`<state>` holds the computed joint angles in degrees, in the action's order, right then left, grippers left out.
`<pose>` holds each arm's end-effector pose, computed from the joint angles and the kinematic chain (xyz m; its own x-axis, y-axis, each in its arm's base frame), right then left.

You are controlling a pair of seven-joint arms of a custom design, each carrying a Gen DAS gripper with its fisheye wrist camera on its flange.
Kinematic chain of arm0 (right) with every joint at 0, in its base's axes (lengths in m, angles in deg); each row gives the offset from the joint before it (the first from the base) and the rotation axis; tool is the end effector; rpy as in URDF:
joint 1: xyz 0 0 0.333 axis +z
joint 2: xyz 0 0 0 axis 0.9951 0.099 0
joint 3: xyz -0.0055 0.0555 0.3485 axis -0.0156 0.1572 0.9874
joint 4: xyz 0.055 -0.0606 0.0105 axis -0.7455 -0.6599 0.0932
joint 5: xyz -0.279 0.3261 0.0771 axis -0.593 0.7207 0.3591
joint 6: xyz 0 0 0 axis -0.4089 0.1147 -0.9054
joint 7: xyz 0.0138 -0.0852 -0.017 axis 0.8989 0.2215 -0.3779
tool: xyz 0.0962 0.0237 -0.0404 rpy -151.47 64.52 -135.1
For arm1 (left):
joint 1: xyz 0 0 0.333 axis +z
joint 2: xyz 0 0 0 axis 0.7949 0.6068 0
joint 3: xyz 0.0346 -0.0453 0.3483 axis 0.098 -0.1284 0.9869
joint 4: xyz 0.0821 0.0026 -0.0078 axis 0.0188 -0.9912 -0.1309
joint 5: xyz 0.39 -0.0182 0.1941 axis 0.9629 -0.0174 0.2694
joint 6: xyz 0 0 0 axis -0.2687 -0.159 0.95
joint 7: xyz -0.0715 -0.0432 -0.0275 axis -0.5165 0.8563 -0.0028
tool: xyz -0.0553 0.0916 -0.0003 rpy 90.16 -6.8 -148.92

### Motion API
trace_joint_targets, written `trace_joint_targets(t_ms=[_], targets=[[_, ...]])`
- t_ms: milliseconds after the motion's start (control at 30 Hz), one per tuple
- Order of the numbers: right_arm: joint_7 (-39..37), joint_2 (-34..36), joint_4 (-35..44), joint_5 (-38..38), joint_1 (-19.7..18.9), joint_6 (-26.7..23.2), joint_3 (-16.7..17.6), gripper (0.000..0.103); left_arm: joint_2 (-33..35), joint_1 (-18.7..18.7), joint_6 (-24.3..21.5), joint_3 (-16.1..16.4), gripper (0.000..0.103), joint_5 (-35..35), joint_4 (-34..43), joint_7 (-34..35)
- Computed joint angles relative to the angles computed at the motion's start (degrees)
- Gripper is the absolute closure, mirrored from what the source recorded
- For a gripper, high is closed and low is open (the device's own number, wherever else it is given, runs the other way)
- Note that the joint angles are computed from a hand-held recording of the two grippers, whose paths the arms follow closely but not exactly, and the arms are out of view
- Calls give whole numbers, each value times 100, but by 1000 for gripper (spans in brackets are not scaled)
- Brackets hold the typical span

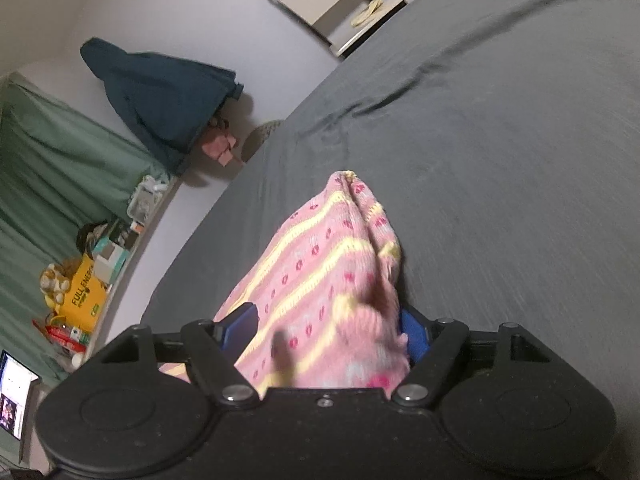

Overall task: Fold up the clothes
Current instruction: 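Grasp one end of the folded strip with the right gripper, then lift the strip end with the right gripper and fold it toward the middle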

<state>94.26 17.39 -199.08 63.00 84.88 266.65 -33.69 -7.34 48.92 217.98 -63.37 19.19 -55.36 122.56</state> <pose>0.5686 0.0706 0.3848 -0.2867 -0.6116 -0.7374 -0.4443 0.7668 -0.4633 0.5983 -0.0958 0.4327 -0.3207 -0.8745 0.3638 -0.7453 -0.0040 -0.6667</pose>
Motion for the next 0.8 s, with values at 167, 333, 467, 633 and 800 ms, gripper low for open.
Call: trace_joint_targets(t_ms=[167, 333, 467, 633, 800], targets=[[59, -79, -341, 65, 62, 492, -18, 29, -12, 4, -57, 12, 94, 4, -26, 21], [30, 103, -132, -95, 56, 559, -82, 29, 44, 5, -37, -6, 94, -6, 16, -99], [-201, 144, 66, 75, 101, 239, -84, 33, 73, -4, -61, -33, 94, 225, 8, -219], [-786, 13, -211, 966, 359, 280, -127, 62, 42, 17, 17, -34, 94, -5, 32, 48], [-773, -46, -310, 885, 308, 353, -109, 77, 120, 36, 192, -13, 94, 65, 99, -246]])
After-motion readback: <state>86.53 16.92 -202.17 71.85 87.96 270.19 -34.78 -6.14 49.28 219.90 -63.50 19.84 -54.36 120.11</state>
